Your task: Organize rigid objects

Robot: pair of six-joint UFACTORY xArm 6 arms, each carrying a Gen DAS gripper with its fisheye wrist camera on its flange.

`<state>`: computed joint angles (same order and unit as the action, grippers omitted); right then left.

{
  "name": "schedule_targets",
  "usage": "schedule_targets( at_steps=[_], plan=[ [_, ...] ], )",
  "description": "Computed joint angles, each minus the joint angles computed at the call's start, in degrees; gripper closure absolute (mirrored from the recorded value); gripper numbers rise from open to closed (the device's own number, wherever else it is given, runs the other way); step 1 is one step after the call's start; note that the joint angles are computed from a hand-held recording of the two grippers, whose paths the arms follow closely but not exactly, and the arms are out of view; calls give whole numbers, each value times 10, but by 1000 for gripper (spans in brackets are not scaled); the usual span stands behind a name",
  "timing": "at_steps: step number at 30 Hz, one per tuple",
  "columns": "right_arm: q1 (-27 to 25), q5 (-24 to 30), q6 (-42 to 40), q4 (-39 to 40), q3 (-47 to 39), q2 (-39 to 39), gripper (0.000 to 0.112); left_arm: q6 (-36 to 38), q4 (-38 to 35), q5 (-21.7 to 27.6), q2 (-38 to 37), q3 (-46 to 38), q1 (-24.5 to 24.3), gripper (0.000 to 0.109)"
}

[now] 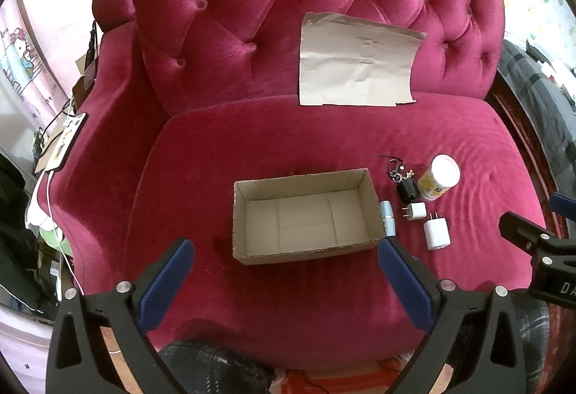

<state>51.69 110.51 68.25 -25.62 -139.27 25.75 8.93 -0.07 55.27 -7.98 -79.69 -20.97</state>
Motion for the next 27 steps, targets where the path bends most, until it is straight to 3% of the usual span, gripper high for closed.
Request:
schedule_targets(
  at_steps=[17, 27],
  plan=[
    [-16, -39, 8, 6, 63, -27, 10, 3, 10, -18, 22, 1, 8, 6],
    [-37, -101, 18, 23, 181, -77, 10, -2, 42, -69, 79, -6, 23, 6]
  ],
)
